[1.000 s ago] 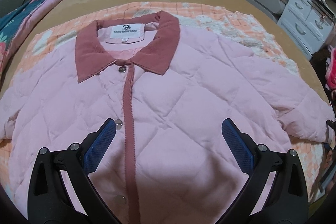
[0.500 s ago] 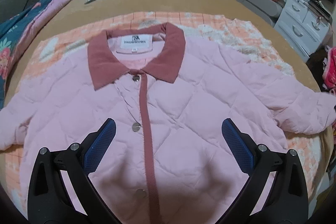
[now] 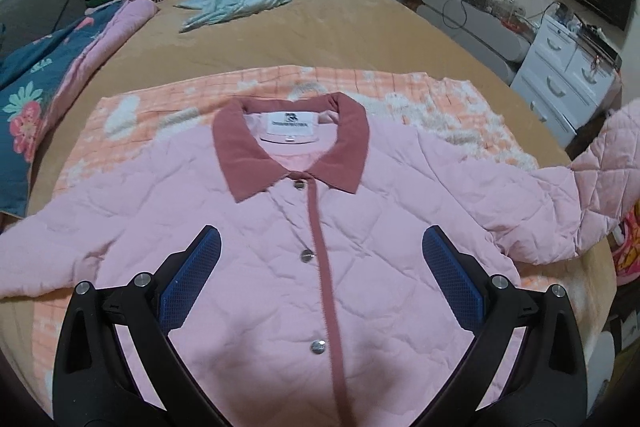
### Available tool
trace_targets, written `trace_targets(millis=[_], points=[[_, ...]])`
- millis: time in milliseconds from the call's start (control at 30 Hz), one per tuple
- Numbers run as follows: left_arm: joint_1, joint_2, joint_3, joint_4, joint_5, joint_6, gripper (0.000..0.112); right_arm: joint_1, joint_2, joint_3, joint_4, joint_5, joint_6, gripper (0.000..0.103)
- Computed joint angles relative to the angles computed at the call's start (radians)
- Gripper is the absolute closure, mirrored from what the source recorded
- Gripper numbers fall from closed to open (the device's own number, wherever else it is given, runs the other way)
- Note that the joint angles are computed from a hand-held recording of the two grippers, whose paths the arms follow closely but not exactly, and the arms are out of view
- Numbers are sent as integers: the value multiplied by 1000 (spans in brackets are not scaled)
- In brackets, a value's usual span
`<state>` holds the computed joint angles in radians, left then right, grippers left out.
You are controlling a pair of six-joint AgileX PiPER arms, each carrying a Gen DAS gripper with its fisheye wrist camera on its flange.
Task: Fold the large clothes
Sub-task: 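Grasp the sleeve cuff with the right tool and lift it, then carry the sleeve across the jacket front and release it with the right tool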
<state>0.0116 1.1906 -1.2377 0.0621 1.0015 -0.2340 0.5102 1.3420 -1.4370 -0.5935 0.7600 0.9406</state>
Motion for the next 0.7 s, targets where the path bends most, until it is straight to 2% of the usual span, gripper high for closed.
trace_targets(millis=[200,433,700], points=[[175,-47,-20,-115,46,155,18,205,129,-250,-117,159,-14,79],[394,-69,-52,-279,98,346,18,356,298,-543,-144,276,-100,79],[651,-66,-67,-457,165,549,18,467,522,-904,-118,378,-223,79]])
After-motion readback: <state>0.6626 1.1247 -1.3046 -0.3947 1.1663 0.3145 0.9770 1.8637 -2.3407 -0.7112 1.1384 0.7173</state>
